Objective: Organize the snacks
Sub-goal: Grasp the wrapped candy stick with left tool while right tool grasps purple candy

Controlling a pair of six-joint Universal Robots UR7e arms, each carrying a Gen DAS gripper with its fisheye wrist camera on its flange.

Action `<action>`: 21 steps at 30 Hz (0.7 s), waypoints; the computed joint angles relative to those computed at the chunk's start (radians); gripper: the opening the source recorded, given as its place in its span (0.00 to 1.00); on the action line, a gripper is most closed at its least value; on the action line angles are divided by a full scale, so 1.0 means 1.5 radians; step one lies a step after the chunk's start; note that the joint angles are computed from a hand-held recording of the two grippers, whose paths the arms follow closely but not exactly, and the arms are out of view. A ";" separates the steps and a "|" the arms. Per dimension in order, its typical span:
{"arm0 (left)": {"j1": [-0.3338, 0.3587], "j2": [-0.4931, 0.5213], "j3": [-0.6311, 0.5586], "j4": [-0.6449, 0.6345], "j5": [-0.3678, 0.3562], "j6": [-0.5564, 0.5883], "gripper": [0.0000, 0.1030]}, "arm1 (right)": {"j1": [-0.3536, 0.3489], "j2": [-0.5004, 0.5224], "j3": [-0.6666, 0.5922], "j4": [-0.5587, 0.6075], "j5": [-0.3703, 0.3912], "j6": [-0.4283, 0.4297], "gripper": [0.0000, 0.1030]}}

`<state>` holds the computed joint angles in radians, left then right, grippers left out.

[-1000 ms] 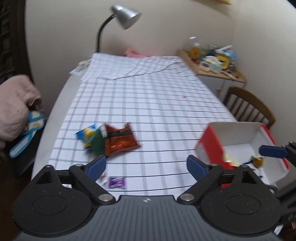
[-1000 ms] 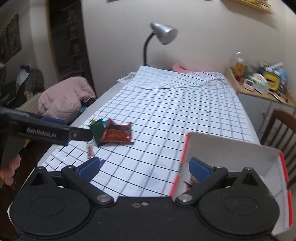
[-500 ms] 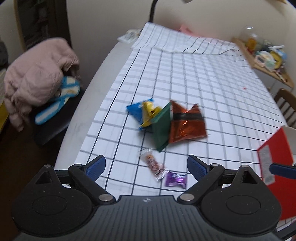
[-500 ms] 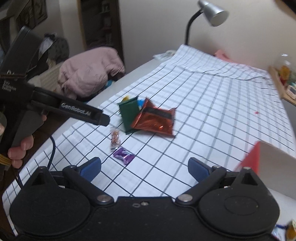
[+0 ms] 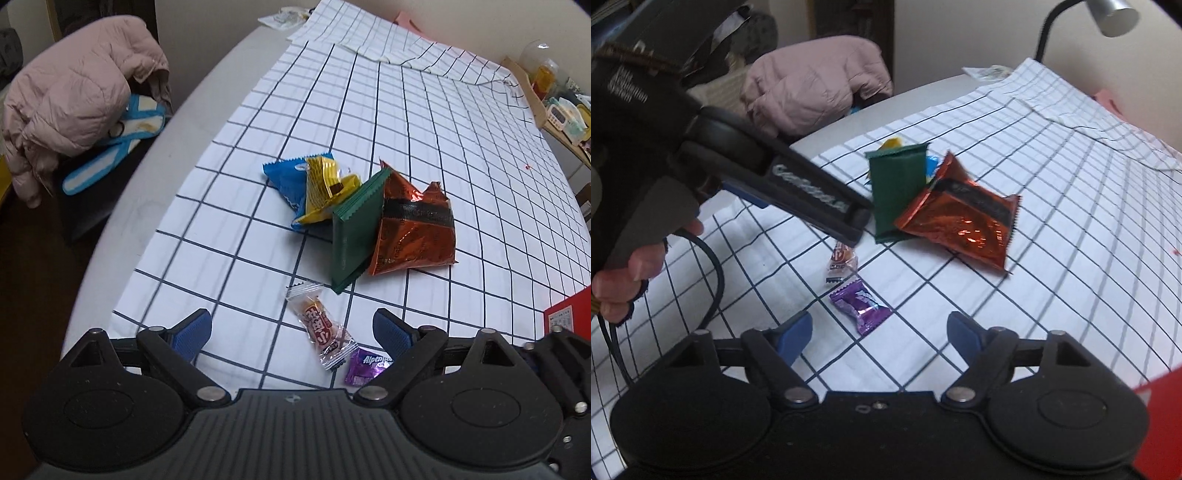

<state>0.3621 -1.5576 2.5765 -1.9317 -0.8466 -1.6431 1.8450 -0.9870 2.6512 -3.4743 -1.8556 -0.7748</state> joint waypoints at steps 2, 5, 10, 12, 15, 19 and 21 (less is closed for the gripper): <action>0.011 0.005 0.001 -0.018 0.000 0.003 0.86 | -0.004 0.013 -0.009 0.004 -0.002 -0.011 0.71; 0.029 0.018 -0.001 -0.048 -0.004 0.024 0.75 | -0.009 0.024 -0.020 0.015 0.003 -0.022 0.67; 0.048 0.039 -0.006 -0.078 -0.006 0.047 0.59 | -0.006 0.049 -0.037 0.024 0.001 -0.042 0.57; 0.056 0.047 -0.010 -0.085 -0.009 0.054 0.56 | -0.006 0.057 -0.041 0.026 0.001 -0.046 0.53; 0.060 0.053 -0.011 -0.085 -0.007 0.055 0.51 | -0.006 0.070 -0.038 0.004 0.008 -0.061 0.49; 0.061 0.050 -0.011 -0.081 -0.004 0.053 0.43 | -0.006 0.066 -0.036 0.008 0.016 -0.058 0.38; 0.059 0.049 -0.010 -0.079 -0.003 0.050 0.38 | -0.003 0.064 -0.034 0.011 0.015 -0.058 0.30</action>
